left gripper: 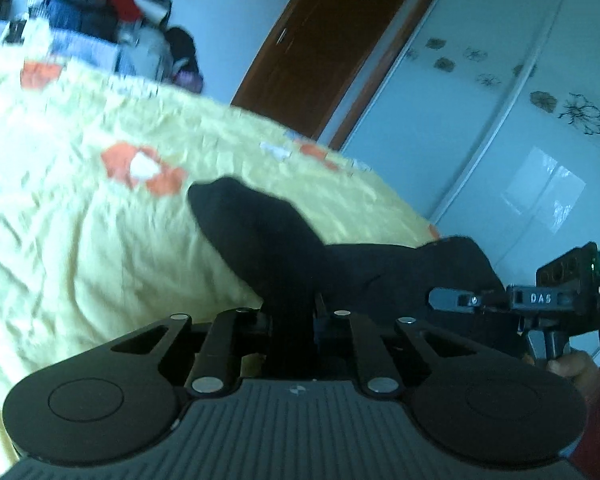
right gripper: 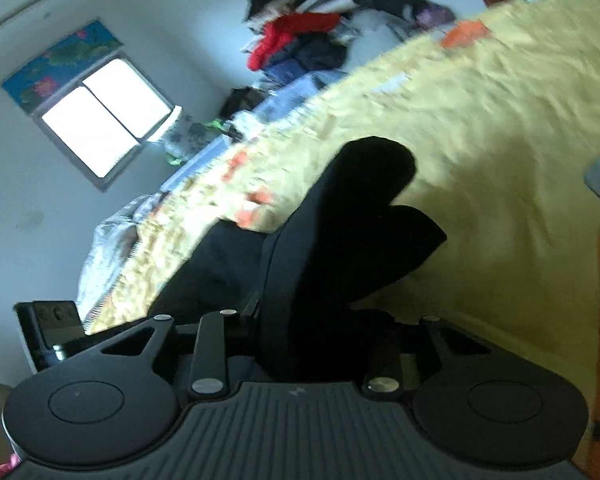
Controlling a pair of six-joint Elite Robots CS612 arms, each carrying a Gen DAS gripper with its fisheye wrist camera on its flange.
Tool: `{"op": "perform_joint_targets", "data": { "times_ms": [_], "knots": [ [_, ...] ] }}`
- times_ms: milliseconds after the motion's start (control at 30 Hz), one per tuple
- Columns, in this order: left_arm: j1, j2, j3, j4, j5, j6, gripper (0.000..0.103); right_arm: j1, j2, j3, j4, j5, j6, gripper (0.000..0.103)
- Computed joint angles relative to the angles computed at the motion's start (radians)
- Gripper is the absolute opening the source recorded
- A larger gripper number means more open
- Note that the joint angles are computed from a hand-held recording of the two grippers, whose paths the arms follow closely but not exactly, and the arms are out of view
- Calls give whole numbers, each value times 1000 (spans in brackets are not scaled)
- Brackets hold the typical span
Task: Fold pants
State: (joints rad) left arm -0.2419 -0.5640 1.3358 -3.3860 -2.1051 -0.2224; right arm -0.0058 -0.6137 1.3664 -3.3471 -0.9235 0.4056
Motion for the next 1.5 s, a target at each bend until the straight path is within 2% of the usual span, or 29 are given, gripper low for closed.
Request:
{"op": "perform_joint_targets", "data": {
  "times_ms": [200, 333, 467, 533, 600, 633, 667, 700, 767, 800, 867, 900, 933, 967, 1033, 1067, 1100, 1133, 1200, 1233, 1300, 1333, 1400, 1500],
  "knots": [
    [7, -33, 29, -79, 118, 43, 16, 26, 35, -106, 15, 44, -41, 32],
    [17, -44, 14, -37, 195, 74, 16, 49, 88, -218, 68, 40, -32, 32],
    [26, -37, -12, 44, 248, 84, 16, 72, 125, -304, 190, -31, -71, 34],
    [30, -29, -21, 82, 261, 58, 17, 83, 127, -321, 275, -99, -112, 36],
    [30, -22, -19, 90, 281, 45, 30, 92, 121, -321, 334, -172, -173, 42],
    [28, -22, -14, 93, 296, 47, 39, 91, 116, -310, 329, -180, -187, 45],
    [26, -23, -9, 91, 325, 56, 54, 89, 109, -294, 318, -187, -200, 47],
    [20, -30, 5, 82, 364, 67, 69, 87, 97, -272, 305, -200, -214, 50],
    [5, -51, 39, 58, 476, 90, 82, 92, 70, -224, 267, -289, -247, 61],
    [-1, -59, 50, 44, 521, 103, 84, 98, 59, -205, 237, -349, -264, 61],
    [-15, -77, 74, 0, 594, 146, 85, 122, 41, -167, 137, -525, -307, 65],
    [-20, -85, 84, -22, 602, 169, 91, 132, 38, -159, 87, -579, -351, 65],
    [-24, -93, 95, -41, 590, 188, 95, 140, 37, -153, 41, -592, -391, 65],
    [-28, -99, 103, -52, 563, 199, 102, 143, 37, -154, 16, -563, -413, 65],
    [-30, -106, 113, -56, 478, 218, 103, 140, 37, -168, 38, -420, -439, 63],
    [-31, -108, 116, -46, 432, 232, 103, 142, 40, -183, 87, -380, -460, 63],
    [-34, -106, 115, -32, 412, 243, 103, 148, 47, -206, 152, -375, -488, 63],
    [-39, -104, 114, -6, 411, 254, 103, 157, 55, -228, 211, -402, -514, 63],
    [-49, -99, 109, 66, 461, 265, 102, 167, 77, -263, 296, -459, -541, 63],
    [-48, -94, 108, 76, 466, 261, 102, 166, 83, -262, 281, -462, -535, 63],
    [-46, -95, 125, 31, 472, 251, 102, 172, 61, -223, 245, -487, -503, 63],
    [-49, -99, 132, 19, 490, 253, 102, 175, 45, -193, 215, -495, -500, 64],
    [-60, -111, 158, -15, 553, 247, 102, 175, 17, -135, 146, -467, -505, 64],
    [-66, -121, 185, -42, 570, 224, 103, 184, 8, -108, 159, -466, -509, 72]
  ]
}}
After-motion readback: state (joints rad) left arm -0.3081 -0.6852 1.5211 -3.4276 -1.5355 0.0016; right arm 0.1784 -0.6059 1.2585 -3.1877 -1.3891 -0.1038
